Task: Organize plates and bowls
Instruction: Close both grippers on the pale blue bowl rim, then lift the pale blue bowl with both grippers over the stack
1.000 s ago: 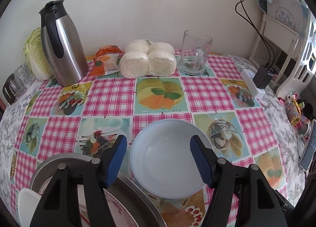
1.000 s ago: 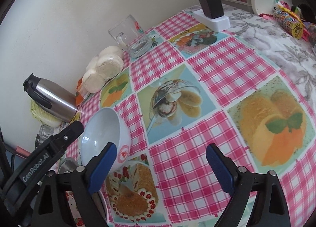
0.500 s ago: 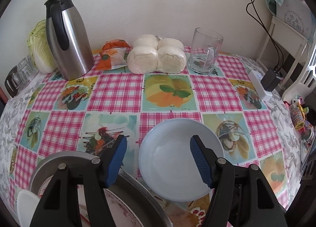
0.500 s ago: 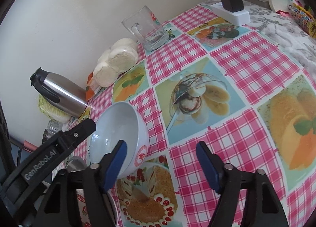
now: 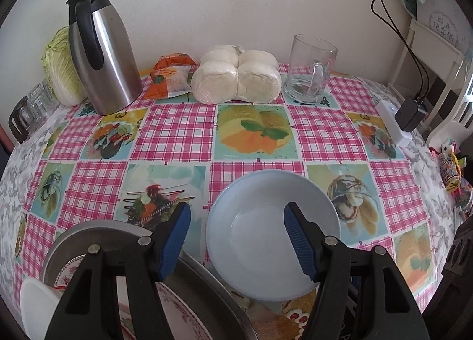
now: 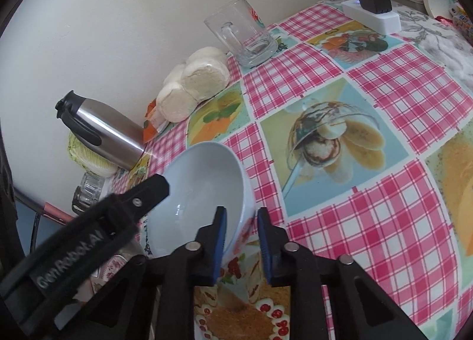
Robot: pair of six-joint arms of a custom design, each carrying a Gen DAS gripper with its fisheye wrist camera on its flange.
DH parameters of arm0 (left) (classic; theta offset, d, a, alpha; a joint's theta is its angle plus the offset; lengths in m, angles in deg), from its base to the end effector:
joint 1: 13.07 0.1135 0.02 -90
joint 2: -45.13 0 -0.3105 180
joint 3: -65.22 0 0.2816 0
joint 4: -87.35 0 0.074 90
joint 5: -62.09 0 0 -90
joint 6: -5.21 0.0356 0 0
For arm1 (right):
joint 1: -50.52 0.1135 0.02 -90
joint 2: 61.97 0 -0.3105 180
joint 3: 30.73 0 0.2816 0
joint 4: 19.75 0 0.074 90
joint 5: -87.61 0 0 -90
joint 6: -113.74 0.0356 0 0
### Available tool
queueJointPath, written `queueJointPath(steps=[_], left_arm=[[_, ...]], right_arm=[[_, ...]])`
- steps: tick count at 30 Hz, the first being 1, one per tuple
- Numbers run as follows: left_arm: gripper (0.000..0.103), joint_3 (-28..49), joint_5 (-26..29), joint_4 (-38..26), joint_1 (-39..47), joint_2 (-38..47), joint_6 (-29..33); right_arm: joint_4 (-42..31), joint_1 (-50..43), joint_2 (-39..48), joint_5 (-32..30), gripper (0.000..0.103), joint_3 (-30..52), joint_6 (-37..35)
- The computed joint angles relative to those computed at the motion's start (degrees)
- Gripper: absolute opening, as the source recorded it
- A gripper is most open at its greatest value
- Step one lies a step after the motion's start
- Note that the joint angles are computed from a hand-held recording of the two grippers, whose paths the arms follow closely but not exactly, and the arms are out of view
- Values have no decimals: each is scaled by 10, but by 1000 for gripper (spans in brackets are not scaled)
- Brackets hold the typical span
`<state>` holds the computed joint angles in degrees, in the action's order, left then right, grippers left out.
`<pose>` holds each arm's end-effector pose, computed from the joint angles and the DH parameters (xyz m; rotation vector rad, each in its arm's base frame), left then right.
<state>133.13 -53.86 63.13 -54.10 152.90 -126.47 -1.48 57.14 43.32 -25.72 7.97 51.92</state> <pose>0.2948 -0.2359 0.1334 -0.1473 2.5092 0.0525 0.2812 0.0468 0.0749 0.2701 2.4519 0.7644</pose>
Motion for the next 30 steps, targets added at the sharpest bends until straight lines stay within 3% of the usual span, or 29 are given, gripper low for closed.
queueJointPath(steps=[7, 19, 24, 30], left_arm=[[67, 7, -2, 1, -5, 10, 10], [65, 21, 7, -4, -10, 31, 30], [32, 23, 17, 1, -13, 43, 43], [12, 20, 0, 8, -20, 47, 54]], right_arm=[[-1, -17, 4, -1, 9, -2, 0], [-9, -68, 11, -32, 8, -2, -15], [-20, -72, 14, -32, 8, 2, -18], [-39, -69, 11, -23, 8, 8, -21]])
